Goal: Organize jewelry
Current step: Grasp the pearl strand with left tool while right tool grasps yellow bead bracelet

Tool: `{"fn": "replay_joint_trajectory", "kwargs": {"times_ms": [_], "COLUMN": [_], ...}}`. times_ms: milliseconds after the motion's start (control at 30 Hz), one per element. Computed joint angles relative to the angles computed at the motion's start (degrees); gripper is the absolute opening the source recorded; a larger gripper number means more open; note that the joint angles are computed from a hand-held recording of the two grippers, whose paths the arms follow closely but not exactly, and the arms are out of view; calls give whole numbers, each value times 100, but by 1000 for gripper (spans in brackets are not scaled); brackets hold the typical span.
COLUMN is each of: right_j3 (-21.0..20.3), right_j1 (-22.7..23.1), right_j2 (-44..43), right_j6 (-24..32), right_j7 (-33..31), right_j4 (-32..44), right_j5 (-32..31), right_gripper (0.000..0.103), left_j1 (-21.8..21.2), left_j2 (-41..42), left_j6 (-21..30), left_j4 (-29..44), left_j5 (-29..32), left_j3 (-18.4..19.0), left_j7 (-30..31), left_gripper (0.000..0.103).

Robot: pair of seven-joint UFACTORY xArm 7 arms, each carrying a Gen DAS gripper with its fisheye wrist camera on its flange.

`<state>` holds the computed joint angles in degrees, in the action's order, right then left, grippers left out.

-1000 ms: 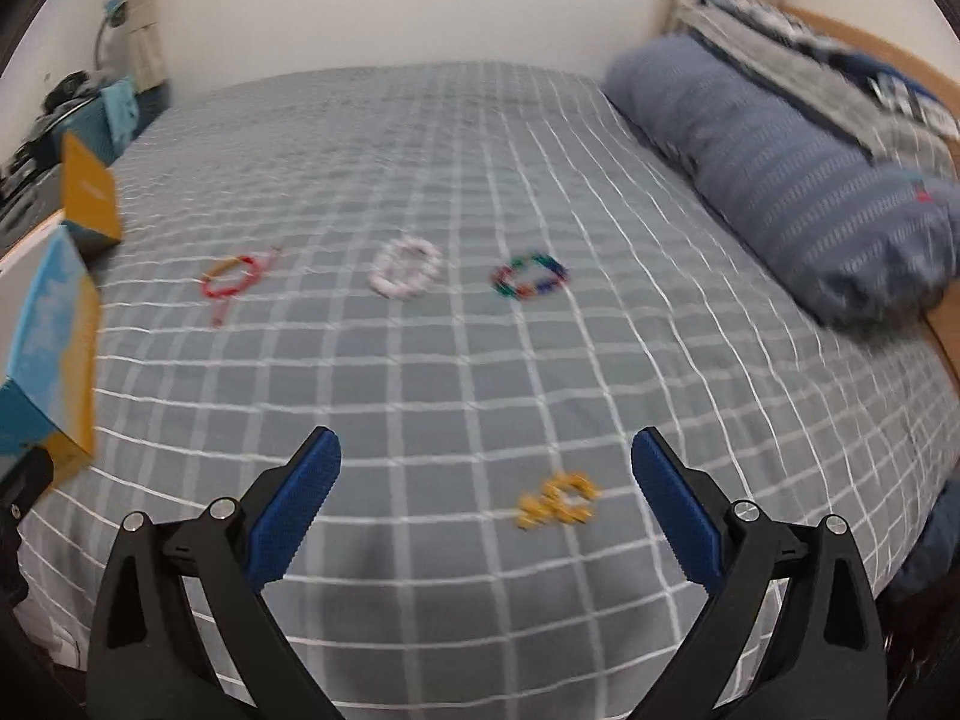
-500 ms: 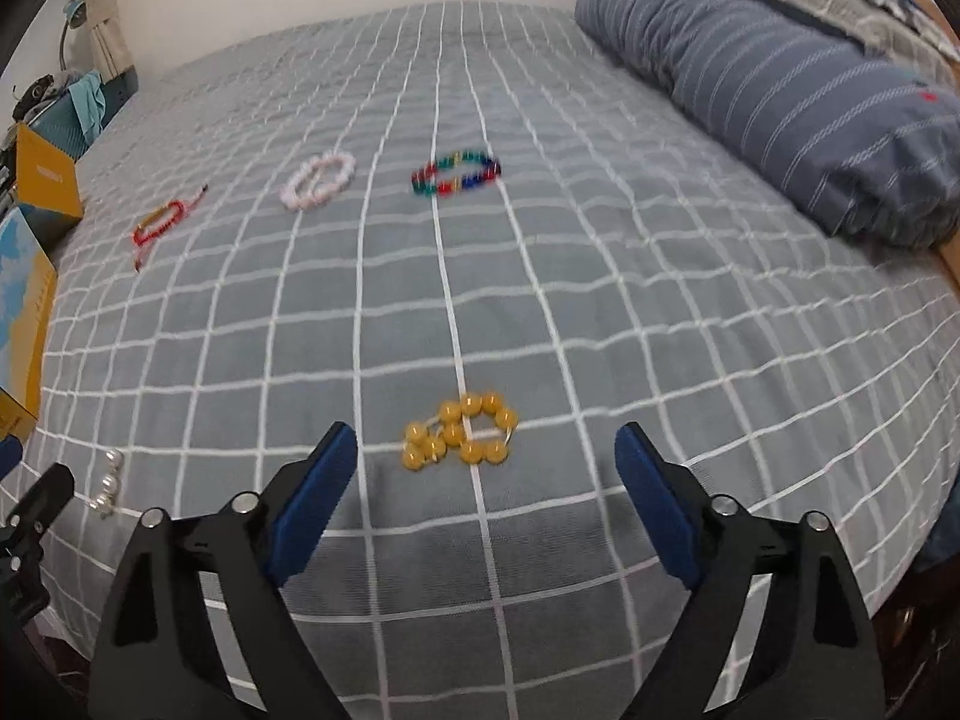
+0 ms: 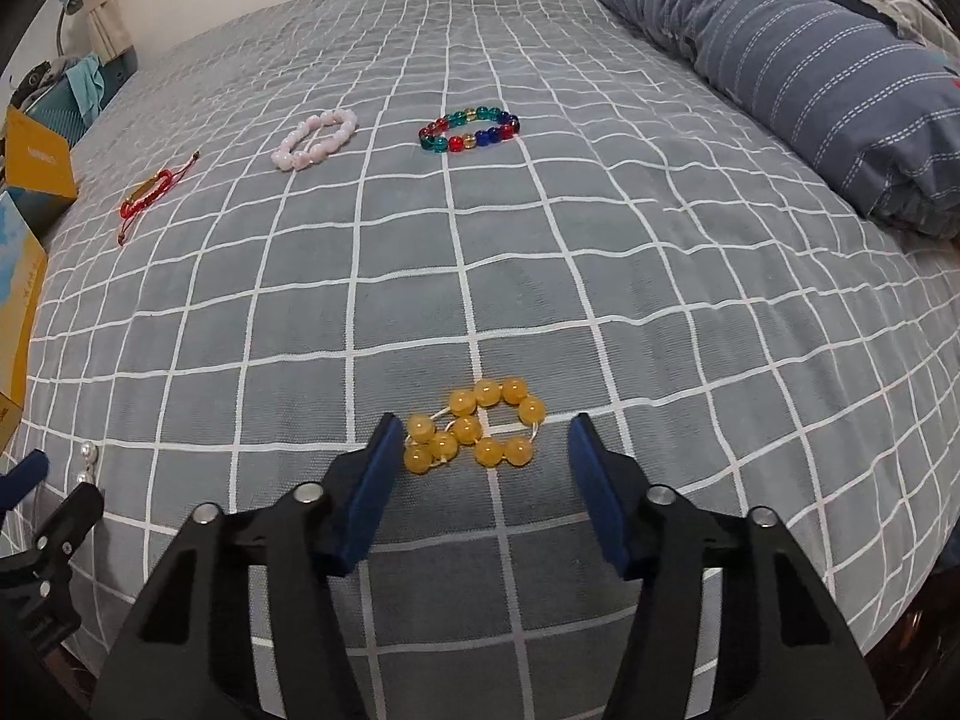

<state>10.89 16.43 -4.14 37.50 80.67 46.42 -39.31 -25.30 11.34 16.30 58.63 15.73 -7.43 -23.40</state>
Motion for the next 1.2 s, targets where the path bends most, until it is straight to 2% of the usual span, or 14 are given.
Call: {"fn": "replay_joint_trajectory", "kwargs": {"times_ms": [167,200,267,333,400,833,1200], "right_j3": [-25,-31,-29,-31,-22,17,187], "right_j1": [-5,-7,-4,-4,4,1,37], "right_j2": [37,36,46,50,59,-63,-298], "right_j6": [-30,-54,-61,-77,-41,-9,230], "right_j7": [-90,-92,-89,-89,-73,88,230], "right_j4": [8,2,13,21,44,24,87], "right_j5": [82,92,95,84,59,-127,-218], "right_gripper": [29,26,21,15,10,10,10], "left_j1": [103,114,88,52,94,111,201], "left_j2": [1,-1,-12,-23,-39,-157,-481], "left_j6": [109,124,139,154,108,31,-69], "left_j4": [47,53,56,56,32,-34,-250], "left_j5": [-352,-405,-384,-292,-379,-479,-520], "left_j3": [-126,-138,-105,-55,-92,-118,-155], "left_j7": [332,378,361,275,341,389,352], "left_gripper": [41,37,21,11,11,11,11]}}
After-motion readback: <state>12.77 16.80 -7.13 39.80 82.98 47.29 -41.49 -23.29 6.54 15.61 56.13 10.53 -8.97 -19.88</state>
